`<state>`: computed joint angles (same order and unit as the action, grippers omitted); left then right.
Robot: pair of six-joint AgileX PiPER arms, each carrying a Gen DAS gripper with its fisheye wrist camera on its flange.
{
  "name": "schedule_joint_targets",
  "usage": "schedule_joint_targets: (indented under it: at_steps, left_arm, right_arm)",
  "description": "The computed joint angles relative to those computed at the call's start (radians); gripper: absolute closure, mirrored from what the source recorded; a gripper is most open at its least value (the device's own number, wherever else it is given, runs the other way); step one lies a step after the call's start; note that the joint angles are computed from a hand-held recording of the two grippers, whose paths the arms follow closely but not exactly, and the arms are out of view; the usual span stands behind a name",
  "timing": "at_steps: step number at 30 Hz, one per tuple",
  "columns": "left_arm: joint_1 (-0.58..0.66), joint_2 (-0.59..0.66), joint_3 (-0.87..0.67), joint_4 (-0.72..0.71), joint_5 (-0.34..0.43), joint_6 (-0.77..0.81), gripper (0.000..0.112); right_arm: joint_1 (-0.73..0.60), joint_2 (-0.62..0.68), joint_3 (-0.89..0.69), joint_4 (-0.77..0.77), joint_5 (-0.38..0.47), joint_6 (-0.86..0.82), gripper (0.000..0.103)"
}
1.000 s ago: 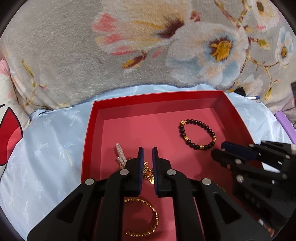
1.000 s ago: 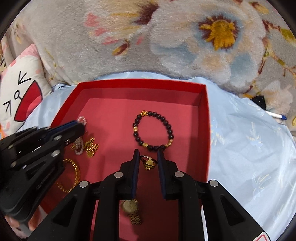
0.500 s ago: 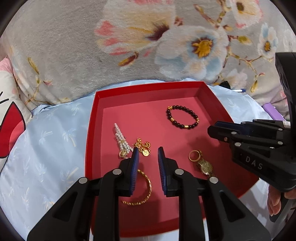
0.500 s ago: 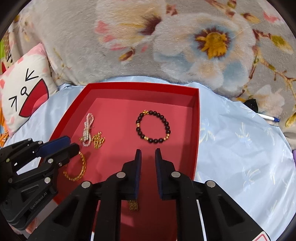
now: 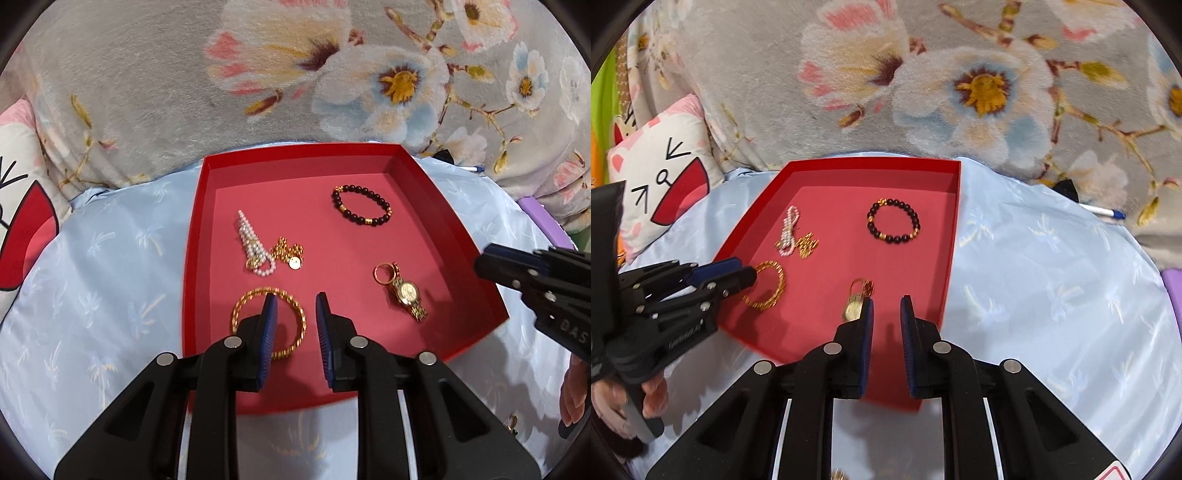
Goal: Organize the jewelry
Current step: 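Open both tools to release the chain and ring into the box, then grasp the silver ring with the left tool while the right tool grasps the clover chain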
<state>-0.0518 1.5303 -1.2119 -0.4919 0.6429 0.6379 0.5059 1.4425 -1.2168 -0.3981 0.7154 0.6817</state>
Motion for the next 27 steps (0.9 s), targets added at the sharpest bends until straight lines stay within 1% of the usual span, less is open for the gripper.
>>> schedule_joint_targets:
  at_steps: [3, 5, 7, 10, 13, 16, 18, 20, 23, 27]
  left_arm:
    - [0.023, -0.044, 0.042, -0.03, 0.014, 0.033, 0.092]
    - [0.042, -0.079, 0.077, -0.054, 0.03, 0.062, 0.091]
    - [0.061, -0.119, 0.118, -0.071, 0.04, 0.089, 0.086]
    - [0.088, -0.179, 0.181, -0.098, 0.055, 0.128, 0.08]
    - [0.114, -0.231, 0.232, -0.119, 0.081, 0.167, 0.079]
    - [0.154, -0.291, 0.288, -0.151, 0.127, 0.217, 0.079]
    - [0.168, -0.32, 0.319, -0.155, 0.139, 0.231, 0.079]
    - [0.178, -0.357, 0.362, -0.149, 0.132, 0.244, 0.079]
    - [0.199, -0.39, 0.411, -0.149, 0.137, 0.266, 0.079]
    - [0.26, -0.411, 0.463, -0.167, 0.178, 0.311, 0.079]
  right_arm:
    - [0.023, -0.067, 0.079, -0.003, -0.013, 0.037, 0.09]
    - [0.056, -0.11, 0.133, -0.044, -0.006, 0.095, 0.09]
    - [0.096, -0.168, 0.202, -0.089, 0.001, 0.166, 0.09]
    - [0.13, -0.237, 0.283, -0.096, 0.008, 0.225, 0.089]
    - [0.195, -0.298, 0.351, -0.148, 0.05, 0.316, 0.088]
    - [0.259, -0.367, 0.415, -0.168, 0.084, 0.392, 0.087]
    - [0.32, -0.409, 0.454, -0.193, 0.119, 0.465, 0.087]
    - [0.371, -0.444, 0.483, -0.205, 0.147, 0.518, 0.087]
    - [0.481, -0.477, 0.519, -0.251, 0.208, 0.627, 0.085]
    - [0.585, -0.485, 0.556, -0.282, 0.245, 0.734, 0.08]
